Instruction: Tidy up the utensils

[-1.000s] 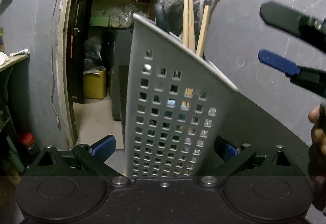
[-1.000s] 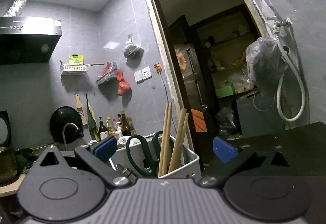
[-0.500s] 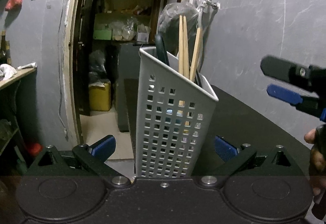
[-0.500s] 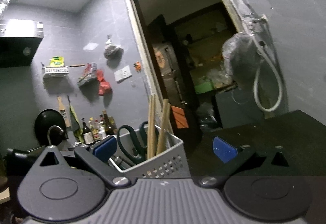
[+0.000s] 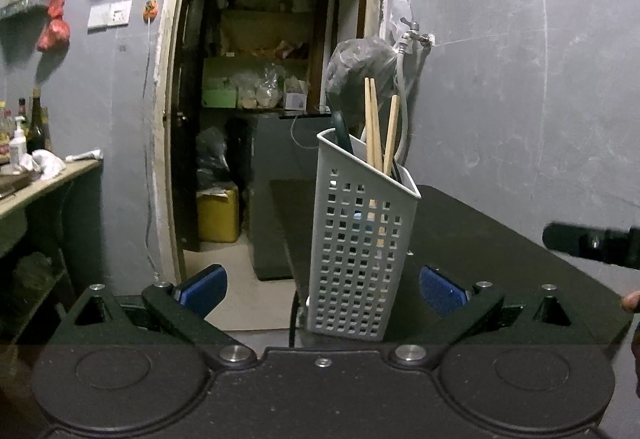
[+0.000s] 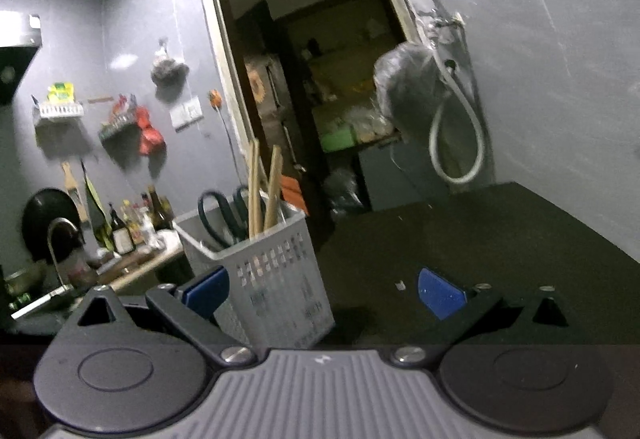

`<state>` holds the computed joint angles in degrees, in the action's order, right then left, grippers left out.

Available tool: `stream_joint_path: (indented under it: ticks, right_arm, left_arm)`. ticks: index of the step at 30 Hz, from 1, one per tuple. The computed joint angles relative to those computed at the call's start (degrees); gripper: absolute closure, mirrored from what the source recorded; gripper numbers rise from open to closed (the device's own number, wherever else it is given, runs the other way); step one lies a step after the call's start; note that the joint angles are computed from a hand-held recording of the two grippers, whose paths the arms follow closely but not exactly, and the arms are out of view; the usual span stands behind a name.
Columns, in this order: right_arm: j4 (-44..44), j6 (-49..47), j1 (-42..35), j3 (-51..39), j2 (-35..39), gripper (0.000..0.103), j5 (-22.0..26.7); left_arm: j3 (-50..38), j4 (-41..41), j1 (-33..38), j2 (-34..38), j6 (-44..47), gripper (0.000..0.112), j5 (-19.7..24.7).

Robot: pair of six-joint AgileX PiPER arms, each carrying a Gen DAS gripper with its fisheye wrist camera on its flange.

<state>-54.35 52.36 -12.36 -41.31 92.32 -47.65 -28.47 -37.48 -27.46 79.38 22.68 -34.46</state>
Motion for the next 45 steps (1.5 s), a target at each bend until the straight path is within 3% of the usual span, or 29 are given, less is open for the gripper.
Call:
stream_joint_path:
  ticks: [5,16,45]
  right_arm:
    - [-1.3,0.0,-0.5,4.2,-3.8,0.0,3.6]
    - [-1.8,-2.3,-4.4,10.4,-6.6,0.0,-0.2]
    - [1.1,-6.8,-0.9,10.0,-3.5,0.0,3.6]
  left_arm:
    - [3.8,-6.8,-3.8,-4.0,5.7,0.01,-2.2]
    - [6.6,-14.8,-10.1,-6.5,10.6,0.01,-5.1]
    - [5.3,-18.5,-11.7,-0.6,10.1,0.01,-7.8]
